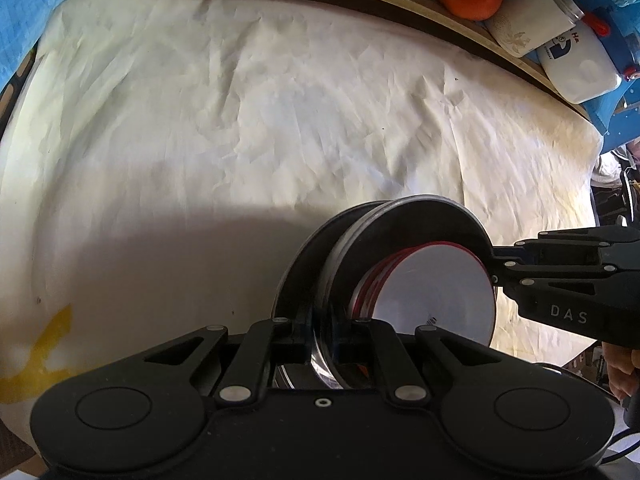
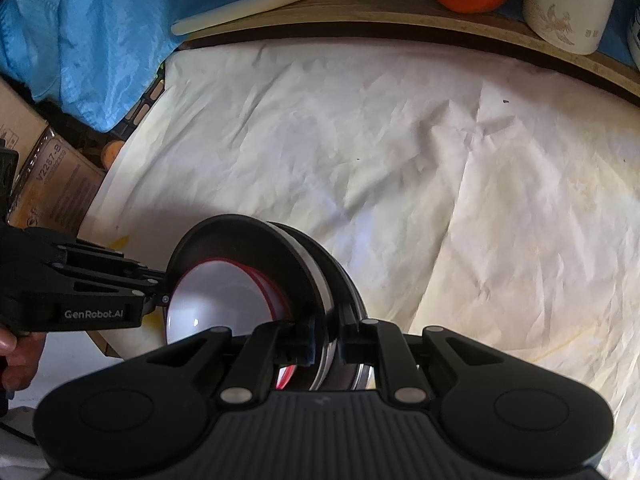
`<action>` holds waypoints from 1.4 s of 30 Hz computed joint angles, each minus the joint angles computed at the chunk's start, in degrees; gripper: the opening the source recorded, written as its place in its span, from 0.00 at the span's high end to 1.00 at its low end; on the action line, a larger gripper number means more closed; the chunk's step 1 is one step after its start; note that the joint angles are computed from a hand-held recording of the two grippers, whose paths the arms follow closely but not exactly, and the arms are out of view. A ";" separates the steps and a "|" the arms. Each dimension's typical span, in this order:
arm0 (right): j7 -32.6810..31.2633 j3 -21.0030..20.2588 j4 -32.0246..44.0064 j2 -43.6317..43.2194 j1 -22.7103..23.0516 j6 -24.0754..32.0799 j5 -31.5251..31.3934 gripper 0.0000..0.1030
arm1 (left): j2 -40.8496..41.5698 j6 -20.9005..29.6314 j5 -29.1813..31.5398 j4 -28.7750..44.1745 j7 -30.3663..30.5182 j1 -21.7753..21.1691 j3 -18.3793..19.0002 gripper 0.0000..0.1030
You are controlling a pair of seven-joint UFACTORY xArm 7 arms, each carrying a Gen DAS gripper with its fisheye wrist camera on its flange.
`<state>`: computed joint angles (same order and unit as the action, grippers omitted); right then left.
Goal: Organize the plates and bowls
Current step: 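Lower the steel bowl onto the dark plates with both tools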
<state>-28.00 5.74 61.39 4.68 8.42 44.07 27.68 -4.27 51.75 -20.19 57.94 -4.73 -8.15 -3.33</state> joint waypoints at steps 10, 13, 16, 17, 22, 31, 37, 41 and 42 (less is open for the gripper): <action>-1.39 0.07 -4.14 -2.06 0.26 -5.39 4.26 0.87 | -1.21 -3.11 -0.97 -2.30 1.63 -0.19 0.11 0.93; -0.92 -0.14 -4.38 -2.17 0.32 -5.43 5.15 0.87 | -1.55 -3.20 -1.29 -2.70 1.69 -0.21 0.25 0.94; -0.09 -0.35 -4.68 -2.40 0.24 -4.81 5.54 0.87 | -1.49 -2.71 -1.66 -2.50 1.79 -0.22 0.37 0.94; 0.20 -0.35 -4.95 -2.57 0.30 -5.02 5.47 0.87 | -1.49 -2.61 -1.87 -2.50 2.08 -0.22 0.42 0.94; 1.81 -0.28 -6.70 -3.51 0.82 -7.38 5.66 0.87 | -1.37 -2.79 -2.45 -2.60 3.55 -0.16 0.55 0.94; 3.80 0.16 -14.00 -7.31 3.20 -19.32 8.33 0.88 | -3.28 -5.74 -4.04 -5.00 7.45 -0.23 0.99 0.82; 4.49 -1.22 -20.49 -10.56 7.01 -31.65 10.17 0.48 | -5.59 -9.00 -5.37 -7.68 12.78 -0.76 1.62 0.76; 0.09 -2.75 -22.76 -12.21 9.33 -34.95 16.12 0.46 | -7.15 -10.84 -6.02 -9.55 14.21 -1.08 1.78 0.75; 0.04 -2.92 -23.42 -12.63 9.75 -35.83 16.21 0.45 | -7.58 -11.53 -6.16 -10.09 14.33 -1.19 1.80 0.74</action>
